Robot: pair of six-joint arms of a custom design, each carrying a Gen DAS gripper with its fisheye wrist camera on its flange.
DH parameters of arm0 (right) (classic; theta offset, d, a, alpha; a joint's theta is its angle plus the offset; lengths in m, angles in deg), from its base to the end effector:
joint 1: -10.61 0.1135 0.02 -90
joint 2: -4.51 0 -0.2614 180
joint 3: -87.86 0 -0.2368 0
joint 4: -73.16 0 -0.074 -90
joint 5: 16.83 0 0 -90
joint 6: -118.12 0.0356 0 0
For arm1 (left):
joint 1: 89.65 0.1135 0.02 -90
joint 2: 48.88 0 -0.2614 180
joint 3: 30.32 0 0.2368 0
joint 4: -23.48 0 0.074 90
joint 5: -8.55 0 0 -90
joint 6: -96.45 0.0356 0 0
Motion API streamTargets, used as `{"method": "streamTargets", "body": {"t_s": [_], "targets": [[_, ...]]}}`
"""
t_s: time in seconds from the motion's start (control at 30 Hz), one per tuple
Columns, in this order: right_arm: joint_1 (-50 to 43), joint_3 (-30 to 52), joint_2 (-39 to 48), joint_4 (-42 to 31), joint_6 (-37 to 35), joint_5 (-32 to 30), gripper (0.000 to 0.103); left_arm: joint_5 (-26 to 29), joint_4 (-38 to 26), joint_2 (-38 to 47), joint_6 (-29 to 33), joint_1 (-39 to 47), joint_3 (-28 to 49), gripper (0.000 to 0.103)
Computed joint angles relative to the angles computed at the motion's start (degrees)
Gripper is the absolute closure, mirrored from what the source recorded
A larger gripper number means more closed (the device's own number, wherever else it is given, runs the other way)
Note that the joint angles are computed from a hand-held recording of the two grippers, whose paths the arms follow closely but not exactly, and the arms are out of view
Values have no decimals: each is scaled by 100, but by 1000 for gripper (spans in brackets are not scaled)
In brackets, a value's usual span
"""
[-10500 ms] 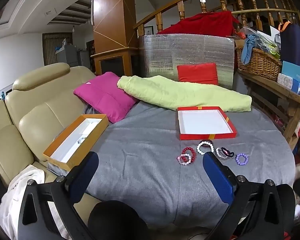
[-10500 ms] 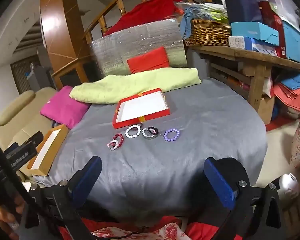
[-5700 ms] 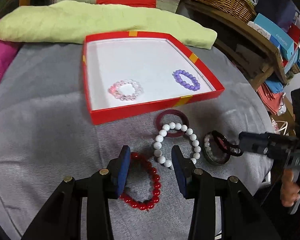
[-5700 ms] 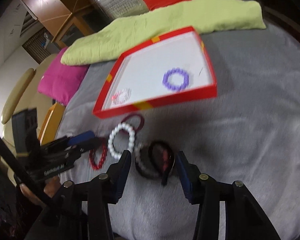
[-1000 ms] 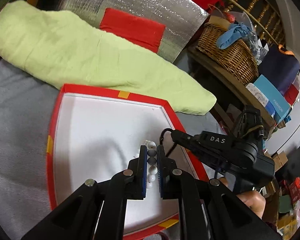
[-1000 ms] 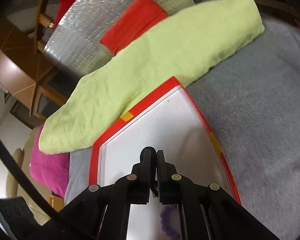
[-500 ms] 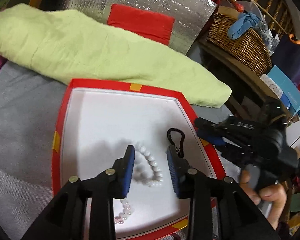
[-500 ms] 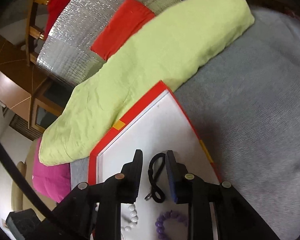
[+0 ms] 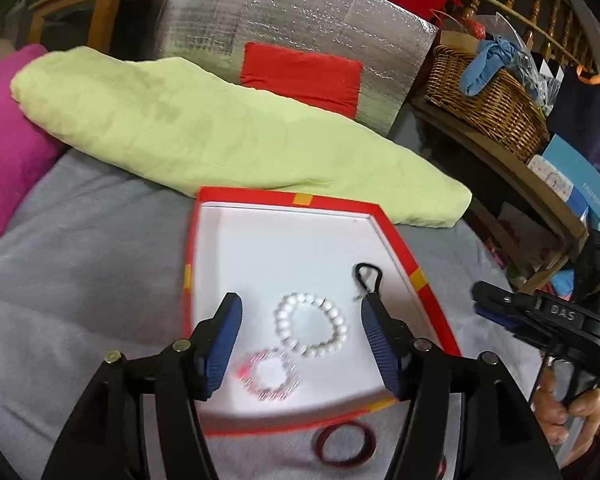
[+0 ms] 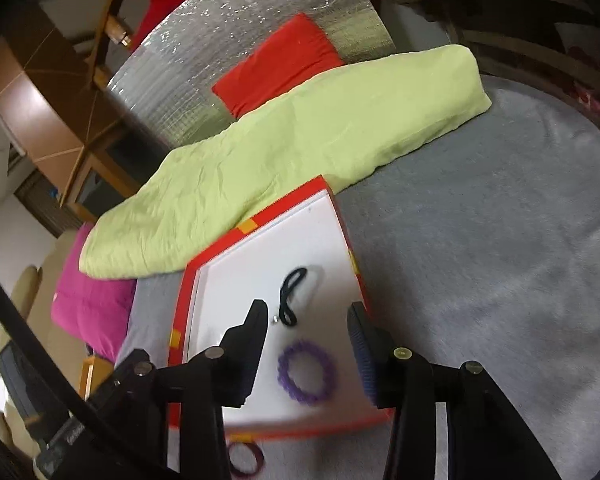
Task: Organize jewelry
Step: 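Withdraw both grippers and move the right gripper toward the silver bangle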
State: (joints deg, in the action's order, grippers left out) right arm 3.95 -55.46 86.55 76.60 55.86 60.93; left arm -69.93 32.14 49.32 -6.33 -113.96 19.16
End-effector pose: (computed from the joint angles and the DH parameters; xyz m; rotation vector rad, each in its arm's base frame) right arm 0.2305 -0.0193 0.1312 0.5796 2.2474 0.4335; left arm 0.2676 -0.1287 0.1242 0.3407 2.2923 -0.5642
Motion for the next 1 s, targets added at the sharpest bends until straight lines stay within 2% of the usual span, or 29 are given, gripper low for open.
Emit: {"method": "streamTargets", "body": {"t_s": [0.07, 0.17, 0.3, 0.4, 0.5, 0.57, 0.67, 0.87, 1.0], "targets": [[-7, -239, -430, -265, -123, 16, 58, -95, -150, -280, 124, 41, -223, 38], [63, -590, -1117, -828, -335, 51, 52, -247, -463, -780, 367, 101, -575, 38], [103, -1113, -2100, -1555, -487, -96, 50, -388, -779, -1588, 809, 221, -1175, 35], [201, -1444, -2827, -2092, -563, -99, 47, -315, -915, -2112, 1054, 417, -1653, 34], [450, -1740, -3741, -2785, -541, 18, 47, -332, -992, -2401, 1148, 555, -2061, 34], [579, -1863, -4048, -2992, -414, 54, 47, -422, -1016, -2560, 1073, 472, -2289, 34], [901, -1891, -3843, -2823, -179, 173, 46, -1002, -906, -2761, 797, -4, -2696, 33], [1498, -1764, -3045, -2150, 142, 400, 46, -1919, -618, -2430, 504, -898, -2835, 33], [1930, -1649, -2386, -1698, 315, 659, 46, -2059, -575, -2372, 552, -913, -2784, 33]]}}
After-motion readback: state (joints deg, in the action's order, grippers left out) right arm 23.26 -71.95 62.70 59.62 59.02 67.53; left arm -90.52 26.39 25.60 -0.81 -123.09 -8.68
